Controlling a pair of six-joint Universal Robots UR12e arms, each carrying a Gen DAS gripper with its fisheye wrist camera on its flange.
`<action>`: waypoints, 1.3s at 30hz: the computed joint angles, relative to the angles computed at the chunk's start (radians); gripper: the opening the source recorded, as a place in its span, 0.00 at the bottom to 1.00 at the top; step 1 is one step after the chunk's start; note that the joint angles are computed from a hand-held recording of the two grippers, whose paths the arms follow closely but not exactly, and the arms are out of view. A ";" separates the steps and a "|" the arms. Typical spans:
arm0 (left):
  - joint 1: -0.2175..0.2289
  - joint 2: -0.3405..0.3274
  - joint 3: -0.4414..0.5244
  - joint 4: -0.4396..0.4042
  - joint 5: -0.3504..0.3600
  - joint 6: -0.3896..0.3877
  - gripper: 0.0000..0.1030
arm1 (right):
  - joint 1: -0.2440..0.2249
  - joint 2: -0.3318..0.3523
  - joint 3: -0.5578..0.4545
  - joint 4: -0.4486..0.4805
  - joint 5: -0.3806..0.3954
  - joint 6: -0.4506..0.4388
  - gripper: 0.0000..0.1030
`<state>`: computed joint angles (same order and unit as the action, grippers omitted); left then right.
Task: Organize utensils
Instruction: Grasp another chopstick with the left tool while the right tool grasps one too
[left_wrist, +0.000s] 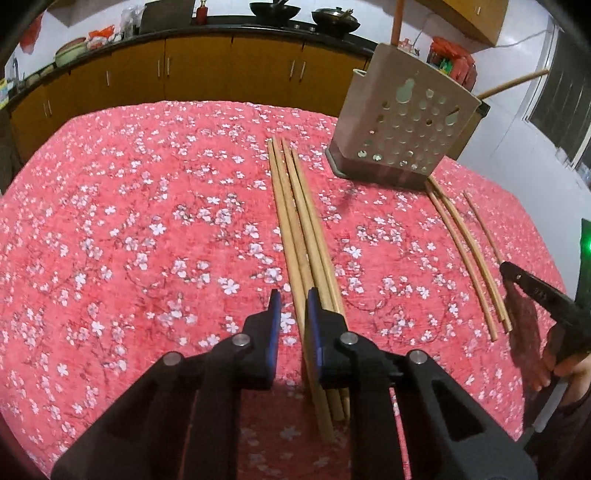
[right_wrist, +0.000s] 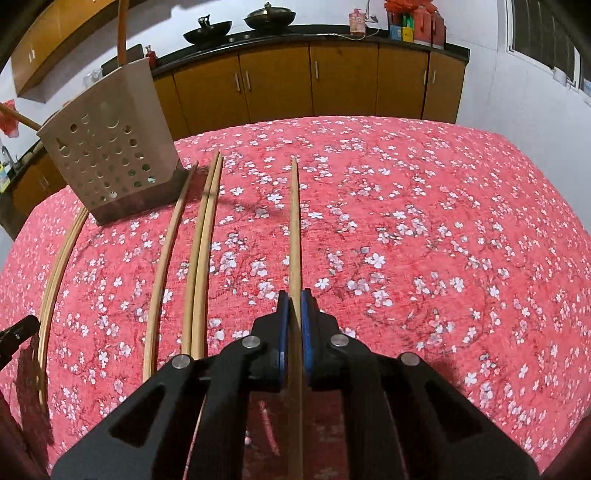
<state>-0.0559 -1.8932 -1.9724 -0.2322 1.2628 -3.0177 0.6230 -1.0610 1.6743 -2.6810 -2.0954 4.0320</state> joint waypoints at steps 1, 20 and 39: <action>-0.001 0.000 0.001 0.000 0.008 0.000 0.16 | -0.001 -0.001 -0.001 0.003 -0.001 -0.002 0.08; -0.021 -0.052 0.063 0.018 0.119 -0.018 0.08 | 0.002 0.013 -0.005 -0.022 0.001 -0.042 0.08; 0.012 -0.071 0.074 0.052 0.077 -0.036 0.09 | -0.008 0.020 -0.012 -0.026 -0.007 -0.029 0.08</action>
<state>-0.0436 -1.9639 -1.8982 -0.1804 1.3394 -3.0536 0.6149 -1.0409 1.6619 -2.7074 -2.1024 4.0033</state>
